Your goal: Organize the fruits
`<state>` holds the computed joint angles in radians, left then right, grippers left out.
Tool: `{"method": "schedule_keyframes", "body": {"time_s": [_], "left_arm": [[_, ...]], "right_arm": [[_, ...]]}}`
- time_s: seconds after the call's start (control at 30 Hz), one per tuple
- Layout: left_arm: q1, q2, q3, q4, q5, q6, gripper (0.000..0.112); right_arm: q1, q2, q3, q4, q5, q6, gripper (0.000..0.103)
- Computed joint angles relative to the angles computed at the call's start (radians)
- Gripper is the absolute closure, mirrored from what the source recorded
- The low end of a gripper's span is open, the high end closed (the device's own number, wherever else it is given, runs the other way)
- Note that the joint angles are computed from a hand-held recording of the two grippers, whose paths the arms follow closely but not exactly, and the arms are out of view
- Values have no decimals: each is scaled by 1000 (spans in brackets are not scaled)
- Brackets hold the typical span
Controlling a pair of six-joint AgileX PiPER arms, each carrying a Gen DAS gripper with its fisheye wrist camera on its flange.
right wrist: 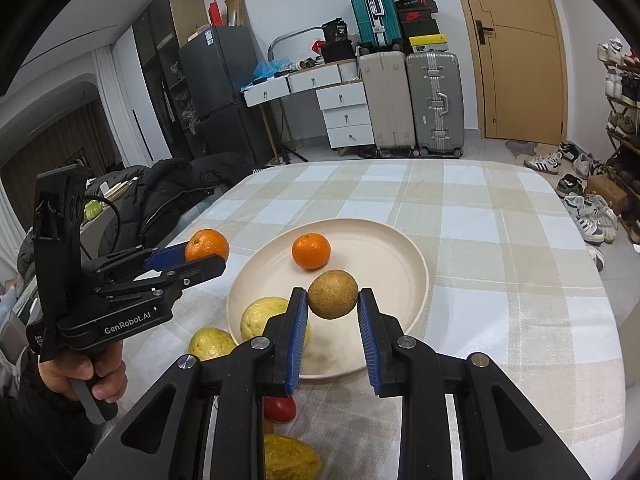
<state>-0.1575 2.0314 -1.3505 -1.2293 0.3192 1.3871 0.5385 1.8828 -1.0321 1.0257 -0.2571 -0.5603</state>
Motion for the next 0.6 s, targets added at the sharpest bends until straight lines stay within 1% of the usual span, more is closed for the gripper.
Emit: {"method": "schedule_keyframes", "body": {"time_s": [0.1,0.27,0.6], "left_arm": [[-10,32,-29,46,-3,-49,75],[-30,82,-80,128,-9,-127,75],[-50,160,-177,291,6,-296,75]], "right_arm": [[-11,24,-21,-5,18,4,77],[-25,62,-53,33,42,-39,77],[-49,109,-92,58,89,-66,77]]}}
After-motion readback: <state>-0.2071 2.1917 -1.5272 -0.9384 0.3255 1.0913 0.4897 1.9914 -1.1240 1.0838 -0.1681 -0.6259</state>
